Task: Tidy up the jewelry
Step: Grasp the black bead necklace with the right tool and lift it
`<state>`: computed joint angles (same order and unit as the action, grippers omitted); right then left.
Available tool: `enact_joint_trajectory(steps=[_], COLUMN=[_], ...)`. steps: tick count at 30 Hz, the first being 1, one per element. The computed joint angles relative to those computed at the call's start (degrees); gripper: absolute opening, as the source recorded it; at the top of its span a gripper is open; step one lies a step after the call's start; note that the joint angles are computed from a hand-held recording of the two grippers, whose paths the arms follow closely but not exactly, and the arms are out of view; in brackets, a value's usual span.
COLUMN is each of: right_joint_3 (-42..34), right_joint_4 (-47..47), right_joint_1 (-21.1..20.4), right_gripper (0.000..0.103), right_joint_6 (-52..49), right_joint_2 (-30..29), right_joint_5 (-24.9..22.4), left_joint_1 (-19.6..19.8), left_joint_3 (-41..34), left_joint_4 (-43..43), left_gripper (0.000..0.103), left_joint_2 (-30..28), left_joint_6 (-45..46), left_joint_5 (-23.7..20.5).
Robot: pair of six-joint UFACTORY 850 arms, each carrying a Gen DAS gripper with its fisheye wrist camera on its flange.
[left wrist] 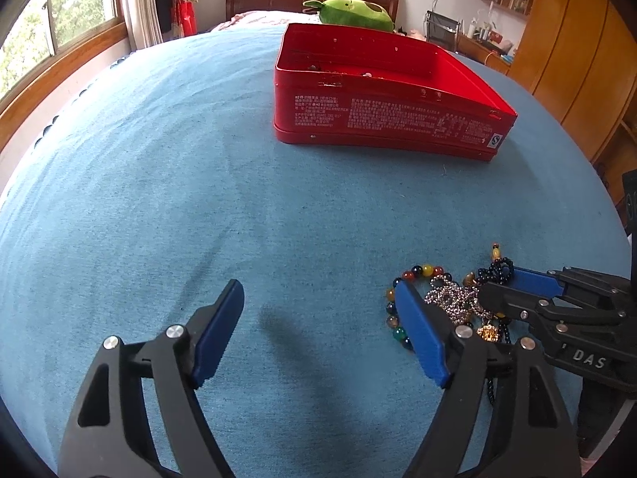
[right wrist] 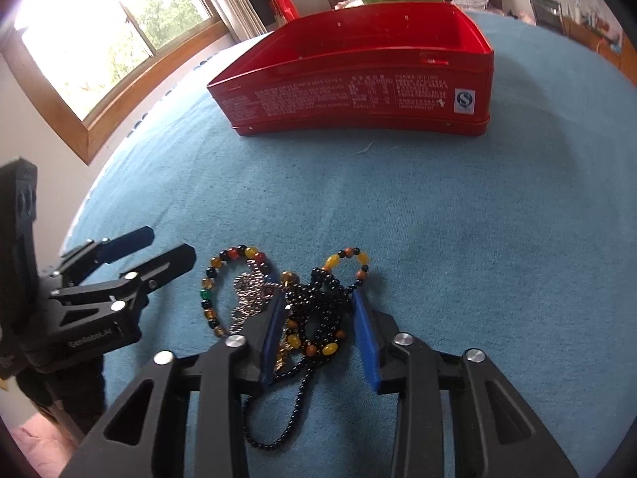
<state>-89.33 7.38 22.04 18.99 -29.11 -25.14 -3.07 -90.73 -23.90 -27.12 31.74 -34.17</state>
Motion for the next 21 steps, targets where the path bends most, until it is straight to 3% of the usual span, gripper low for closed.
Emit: enact_joint_trajectory(steps=[5,9,21], right_joint_3=[0.6,2.0,8.4], right_joint_4=[1.1,6.6,5.4], right_joint_1=[0.0,-0.8,-3.1], right_gripper=[0.013,0.011,0.011], right_joint_6=[-2.2,-5.9,-3.0], right_joint_2=[0.4,1.5,7.9], right_joint_5=[1.2,2.2,5.6], left_joint_1=[0.3,0.5,0.4], left_joint_3=[-0.9,-1.0,-1.4], left_joint_4=[0.2,-0.4,-3.6], left_gripper=[0.078,0.078,0.078], left_joint_2=[-0.8,-0.8,-0.1], left_joint_6=[-1.2,-1.1,1.2], left_joint_5=[-0.8,-1.1,-4.7])
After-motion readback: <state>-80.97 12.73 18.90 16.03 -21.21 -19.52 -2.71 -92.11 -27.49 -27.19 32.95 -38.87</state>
